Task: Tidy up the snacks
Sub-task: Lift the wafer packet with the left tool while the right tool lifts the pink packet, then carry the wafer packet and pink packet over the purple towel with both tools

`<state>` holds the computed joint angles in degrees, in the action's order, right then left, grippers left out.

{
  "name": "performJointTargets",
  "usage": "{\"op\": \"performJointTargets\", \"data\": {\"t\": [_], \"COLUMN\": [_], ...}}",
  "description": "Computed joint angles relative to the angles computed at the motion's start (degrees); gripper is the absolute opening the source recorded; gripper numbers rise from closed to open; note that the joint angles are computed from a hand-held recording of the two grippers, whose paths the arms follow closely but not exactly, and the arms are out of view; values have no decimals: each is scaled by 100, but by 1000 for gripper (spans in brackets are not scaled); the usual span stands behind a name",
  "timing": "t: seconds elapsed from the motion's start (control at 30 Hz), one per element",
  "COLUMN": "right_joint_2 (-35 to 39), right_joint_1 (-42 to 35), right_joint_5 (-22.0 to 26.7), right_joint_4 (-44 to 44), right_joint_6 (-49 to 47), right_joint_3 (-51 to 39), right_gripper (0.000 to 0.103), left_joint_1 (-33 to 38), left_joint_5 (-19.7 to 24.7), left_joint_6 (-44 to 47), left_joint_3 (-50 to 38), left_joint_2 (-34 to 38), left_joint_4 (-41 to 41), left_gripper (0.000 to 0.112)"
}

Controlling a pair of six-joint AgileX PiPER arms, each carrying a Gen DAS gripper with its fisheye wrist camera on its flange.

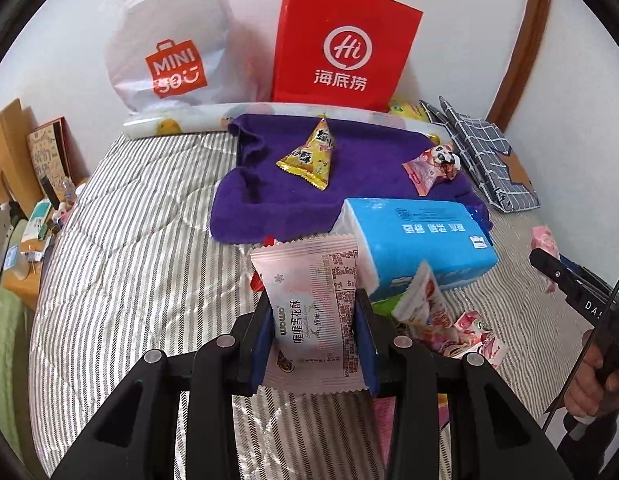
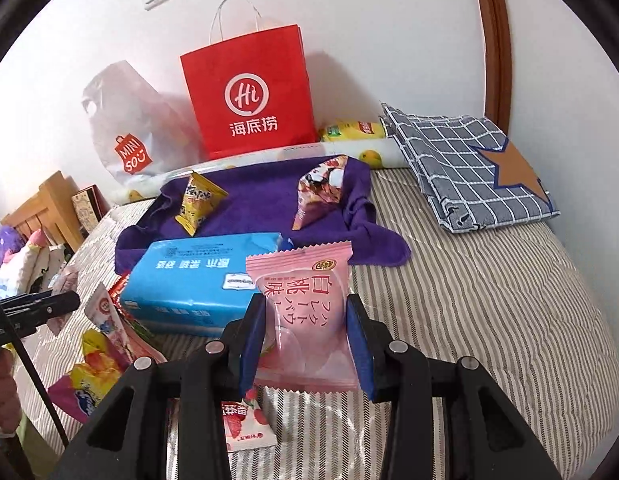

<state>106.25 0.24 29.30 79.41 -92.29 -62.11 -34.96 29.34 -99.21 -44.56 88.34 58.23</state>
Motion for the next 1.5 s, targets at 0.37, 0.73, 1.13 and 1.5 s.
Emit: {"op": "performJointTargets", "data": {"t": [0.37, 0.73, 1.13, 1.5], "right_joint_2": [-162, -145, 86, 542], "right_joint_1": [90, 270, 531, 687], "right_joint_5": [-32, -78, -23, -88], "right_joint_4": [-98, -582, -959, -1702], "right_joint_6": [58, 843, 1542, 2424], "right_joint_3": [-63, -387, -879, -1764], "right_gripper": [38, 38, 38, 38], "left_joint_1": [-116, -66, 175, 553], "left_joint_5": [-9, -134, -257, -383], "left_joint_6": [286, 731, 902, 1297], "left_joint_3": [-456, -896, -974, -1134], "left_joint_2": [150, 350, 382, 426], "left_joint_4": [-118, -383, -473, -647], "left_gripper": [37, 37, 37, 38]}}
